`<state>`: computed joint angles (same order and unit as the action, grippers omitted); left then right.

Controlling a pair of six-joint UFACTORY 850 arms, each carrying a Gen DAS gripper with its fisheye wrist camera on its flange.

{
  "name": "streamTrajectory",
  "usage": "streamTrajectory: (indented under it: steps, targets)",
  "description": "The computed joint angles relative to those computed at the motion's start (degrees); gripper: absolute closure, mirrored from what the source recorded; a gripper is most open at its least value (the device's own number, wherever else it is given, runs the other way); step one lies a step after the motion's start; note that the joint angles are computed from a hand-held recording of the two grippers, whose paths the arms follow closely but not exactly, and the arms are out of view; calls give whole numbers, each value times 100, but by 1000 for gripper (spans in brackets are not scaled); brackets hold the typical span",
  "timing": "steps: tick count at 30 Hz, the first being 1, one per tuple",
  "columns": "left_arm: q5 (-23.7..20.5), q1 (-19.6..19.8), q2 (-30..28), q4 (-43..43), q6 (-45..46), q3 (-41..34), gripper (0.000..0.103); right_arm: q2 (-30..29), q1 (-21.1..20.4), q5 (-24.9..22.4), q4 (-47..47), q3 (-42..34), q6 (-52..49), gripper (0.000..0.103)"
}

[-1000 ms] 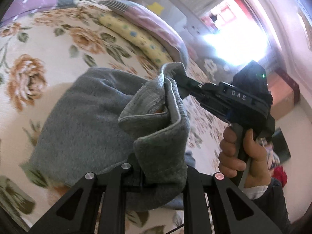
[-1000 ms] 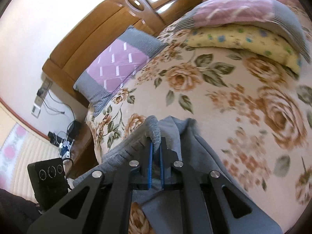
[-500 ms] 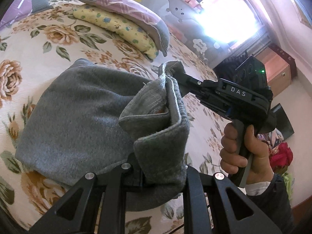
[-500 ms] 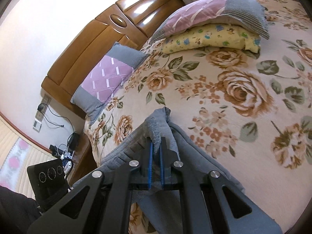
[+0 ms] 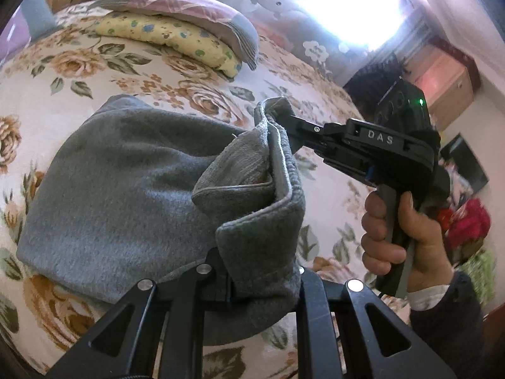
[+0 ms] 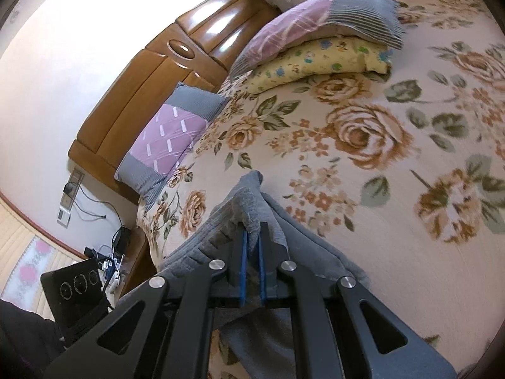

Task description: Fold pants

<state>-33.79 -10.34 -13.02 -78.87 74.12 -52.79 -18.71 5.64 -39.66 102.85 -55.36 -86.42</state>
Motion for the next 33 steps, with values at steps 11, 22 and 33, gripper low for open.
streamTrajectory:
  steps: [11,22,33]
  targets:
    - [904,-494,43,-919,1429,229,82,-134,-270,-336,972,401,-740,96]
    - [949,-764,414,-1557,2746,767,44,334,-384,-46,1953,1233,-1049,76]
    - [211,-171,689,-870,2262,929,42,1453,-276,710,3017,1965,-1715,76]
